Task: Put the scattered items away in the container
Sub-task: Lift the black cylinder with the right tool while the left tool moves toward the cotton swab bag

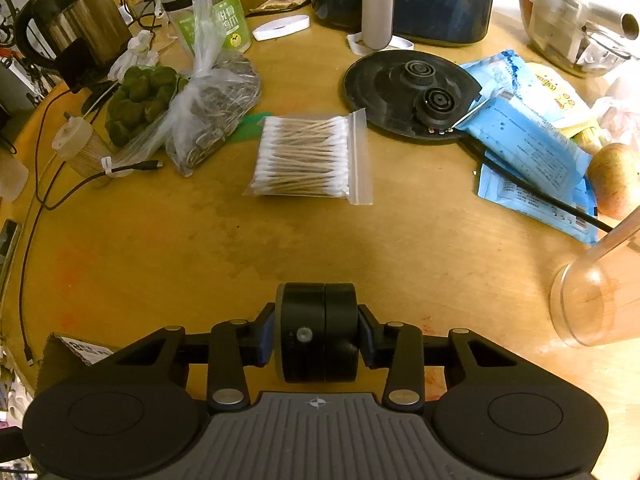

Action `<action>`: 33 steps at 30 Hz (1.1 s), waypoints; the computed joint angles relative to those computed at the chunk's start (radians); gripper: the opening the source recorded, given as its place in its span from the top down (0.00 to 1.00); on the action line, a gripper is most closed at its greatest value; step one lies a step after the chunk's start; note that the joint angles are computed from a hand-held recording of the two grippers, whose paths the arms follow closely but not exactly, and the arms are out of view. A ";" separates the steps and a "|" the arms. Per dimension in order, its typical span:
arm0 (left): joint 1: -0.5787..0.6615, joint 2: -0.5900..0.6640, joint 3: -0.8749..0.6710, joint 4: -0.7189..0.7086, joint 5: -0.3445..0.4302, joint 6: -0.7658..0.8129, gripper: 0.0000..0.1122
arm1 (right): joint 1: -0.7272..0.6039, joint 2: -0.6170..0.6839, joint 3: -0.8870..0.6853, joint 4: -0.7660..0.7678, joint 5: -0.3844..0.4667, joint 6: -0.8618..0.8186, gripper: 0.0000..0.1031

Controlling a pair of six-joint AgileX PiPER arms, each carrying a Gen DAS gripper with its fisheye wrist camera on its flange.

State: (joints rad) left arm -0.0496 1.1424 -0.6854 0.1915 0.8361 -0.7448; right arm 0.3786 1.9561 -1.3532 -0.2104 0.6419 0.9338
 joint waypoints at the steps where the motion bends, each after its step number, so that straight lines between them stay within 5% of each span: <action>1: 0.000 0.001 0.000 -0.002 -0.002 0.004 0.12 | 0.002 0.001 -0.001 -0.003 0.002 0.002 0.58; 33: 0.073 0.027 -0.049 -0.061 -0.025 0.165 0.12 | 0.038 -0.092 0.017 -0.161 0.049 0.189 0.58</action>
State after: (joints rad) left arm 0.0233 1.1697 -0.7342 0.1306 0.8115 -0.5803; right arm 0.4162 1.8643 -1.3360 -0.3717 0.6904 1.1231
